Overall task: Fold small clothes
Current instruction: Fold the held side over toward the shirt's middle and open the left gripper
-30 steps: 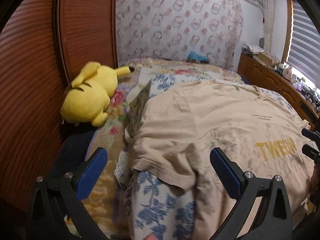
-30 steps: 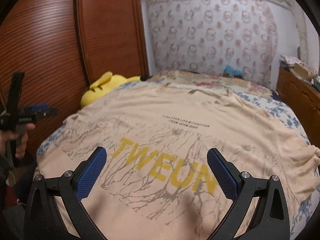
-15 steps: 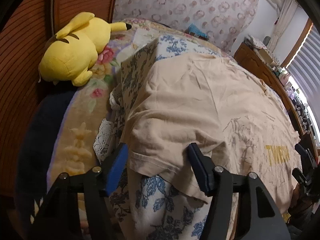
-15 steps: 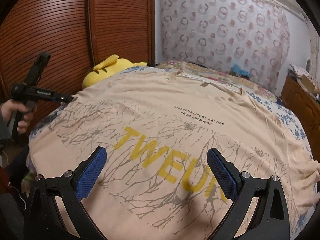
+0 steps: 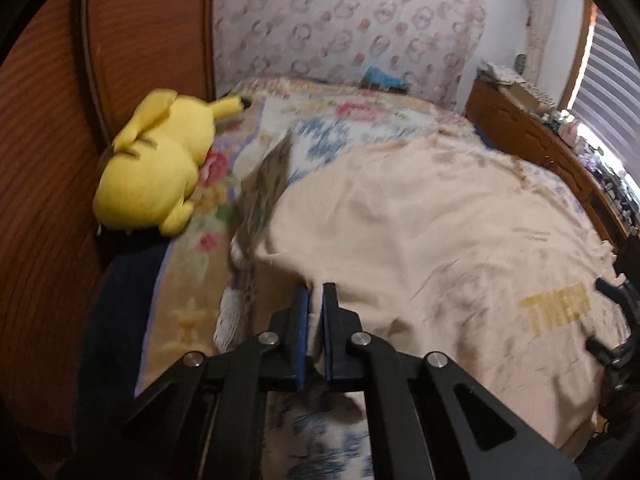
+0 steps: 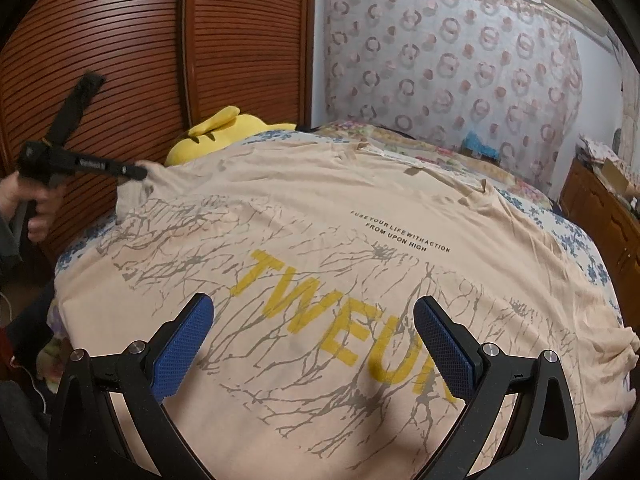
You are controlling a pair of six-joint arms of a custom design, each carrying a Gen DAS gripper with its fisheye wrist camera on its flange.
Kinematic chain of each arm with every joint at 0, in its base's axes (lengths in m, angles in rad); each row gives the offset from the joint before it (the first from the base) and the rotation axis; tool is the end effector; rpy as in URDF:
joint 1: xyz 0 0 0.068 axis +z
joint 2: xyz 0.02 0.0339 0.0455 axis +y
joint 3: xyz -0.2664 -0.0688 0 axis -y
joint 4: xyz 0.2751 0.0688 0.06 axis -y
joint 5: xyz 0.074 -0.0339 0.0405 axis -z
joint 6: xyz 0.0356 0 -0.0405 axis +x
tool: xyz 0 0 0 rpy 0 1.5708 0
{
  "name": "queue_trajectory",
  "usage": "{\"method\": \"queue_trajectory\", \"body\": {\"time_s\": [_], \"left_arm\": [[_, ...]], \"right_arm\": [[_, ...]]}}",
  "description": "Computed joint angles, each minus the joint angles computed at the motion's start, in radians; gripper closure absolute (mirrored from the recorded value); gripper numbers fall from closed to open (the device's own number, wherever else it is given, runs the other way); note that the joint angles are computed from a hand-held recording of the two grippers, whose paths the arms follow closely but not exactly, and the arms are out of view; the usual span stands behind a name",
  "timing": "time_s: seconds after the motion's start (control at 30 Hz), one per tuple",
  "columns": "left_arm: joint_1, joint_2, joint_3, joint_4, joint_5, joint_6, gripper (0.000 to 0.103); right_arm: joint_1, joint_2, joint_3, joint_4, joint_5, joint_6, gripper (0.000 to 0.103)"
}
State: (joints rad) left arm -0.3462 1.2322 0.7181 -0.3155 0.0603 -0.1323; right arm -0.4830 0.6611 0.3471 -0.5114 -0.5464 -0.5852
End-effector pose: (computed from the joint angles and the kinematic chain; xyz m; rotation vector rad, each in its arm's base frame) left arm 0.2575 -0.0952 0.2009 0.2864 2.4023 -0.2936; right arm 0.1509 -0.0583 0.1724 -0.3592 2.2224 0.0943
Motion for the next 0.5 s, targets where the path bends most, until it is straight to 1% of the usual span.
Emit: {"method": "queue_trajectory", "body": {"time_s": [0.1,0.17,0.27,0.33,0.47,0.5], "left_arm": [[-0.079,-0.004,0.063,-0.033,-0.021,0.0,0.101],[-0.14,0.02,0.114,-0.047,-0.028,0.001,0.101],[-0.261,0.058,0.183,-0.068,-0.086,0.003,0.099],[-0.301,0.07,0.208,-0.073,-0.088,0.009,0.089],[-0.326,0.079,0.236,-0.097,-0.085,0.023,0.08],[-0.328,0.074,0.233,-0.106,-0.088,0.028,0.074]], "right_arm": [[-0.001,-0.004,0.0,-0.002,-0.002,0.003,0.001],[-0.002,-0.01,-0.003,-0.003,-0.003,0.006,0.001],[-0.012,-0.012,-0.005,-0.002,-0.012,0.002,0.001],[-0.021,-0.011,-0.006,-0.004,-0.018,-0.003,0.001],[-0.022,-0.011,-0.006,-0.004,-0.019,-0.005,0.001],[-0.023,-0.011,-0.006,-0.004,-0.019,-0.006,0.001]]}}
